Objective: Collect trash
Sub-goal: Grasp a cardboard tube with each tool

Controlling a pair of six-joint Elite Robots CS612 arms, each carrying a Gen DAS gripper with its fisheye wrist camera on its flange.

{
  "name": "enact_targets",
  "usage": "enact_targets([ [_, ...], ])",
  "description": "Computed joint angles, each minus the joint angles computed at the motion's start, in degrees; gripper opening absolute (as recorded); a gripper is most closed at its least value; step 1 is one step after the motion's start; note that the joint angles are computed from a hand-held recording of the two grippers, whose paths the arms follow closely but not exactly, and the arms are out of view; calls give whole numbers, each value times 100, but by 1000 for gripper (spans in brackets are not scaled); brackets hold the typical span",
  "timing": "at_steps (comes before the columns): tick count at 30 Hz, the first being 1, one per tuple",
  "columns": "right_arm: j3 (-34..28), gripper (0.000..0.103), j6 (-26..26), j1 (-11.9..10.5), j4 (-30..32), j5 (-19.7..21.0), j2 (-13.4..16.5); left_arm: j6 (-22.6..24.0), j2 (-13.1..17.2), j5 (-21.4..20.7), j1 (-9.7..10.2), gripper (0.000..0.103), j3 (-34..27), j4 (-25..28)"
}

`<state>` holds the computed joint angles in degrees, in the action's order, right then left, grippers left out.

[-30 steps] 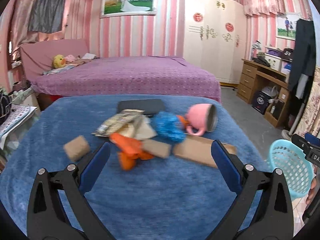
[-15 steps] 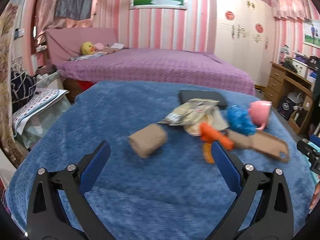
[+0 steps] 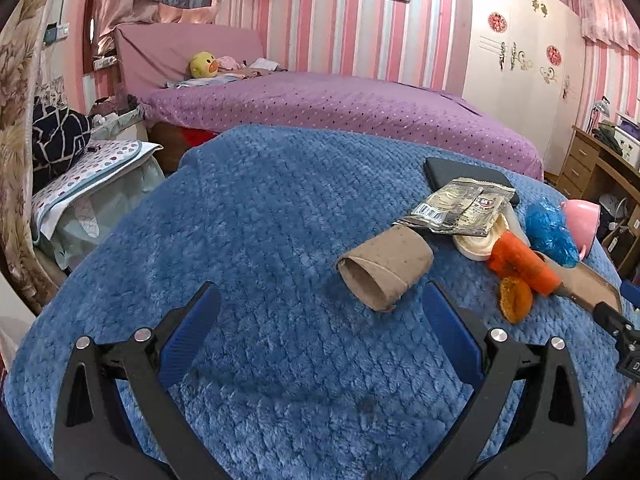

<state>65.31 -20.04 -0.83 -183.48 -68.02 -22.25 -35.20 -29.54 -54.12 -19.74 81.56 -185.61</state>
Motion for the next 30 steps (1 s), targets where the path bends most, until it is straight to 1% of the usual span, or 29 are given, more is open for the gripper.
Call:
enact_targets([
  [3,-201,88,-258,93,156,-89,80,105,30,14,-5,97,-85,104],
  [5,-340,73,-418,140,311,-144,129,143,42,8,-12,97,-124,158],
  [7,-477,68,-512,168,520,-110,170,191,55,0,-13,97,-166,188],
  [9,-621,67,-605,196,694,-70,218,266,71,-31,-9,97,-207,208],
  [11,-743,63,-734,217,891,-19,258,311,83,-57,-1,97,-256,274],
  [12,-807,58,-805,226,1043,12,274,323,88,-83,5,97,-274,305],
  [13,-860,50,-864,235,1180,40,289,327,93,-125,16,97,-295,337],
  [14,-927,44,-954,241,1381,89,306,320,100,-184,30,97,-324,380],
  [15,-977,43,-1029,244,1546,132,319,316,106,-241,44,97,-349,415],
  [16,-992,39,-1059,242,1596,176,325,316,111,-291,56,97,-375,455],
  [17,-983,32,-1064,224,1577,288,321,322,122,-369,73,97,-418,535],
  [20,-818,25,-951,164,1175,502,273,341,155,-528,109,97,-531,730],
  [22,-703,23,-922,125,981,577,225,401,192,-614,127,97,-605,759],
  [25,-553,18,-911,51,799,672,151,583,272,-740,155,97,-769,764],
  [28,-389,18,-840,-48,675,781,60,745,358,-1016,211,97,-977,898],
  [29,-360,18,-818,-69,656,804,45,782,384,-1123,230,97,-1051,1018],
  [30,-334,18,-784,-82,643,813,32,798,398,-1184,236,93,-1091,1091],
])
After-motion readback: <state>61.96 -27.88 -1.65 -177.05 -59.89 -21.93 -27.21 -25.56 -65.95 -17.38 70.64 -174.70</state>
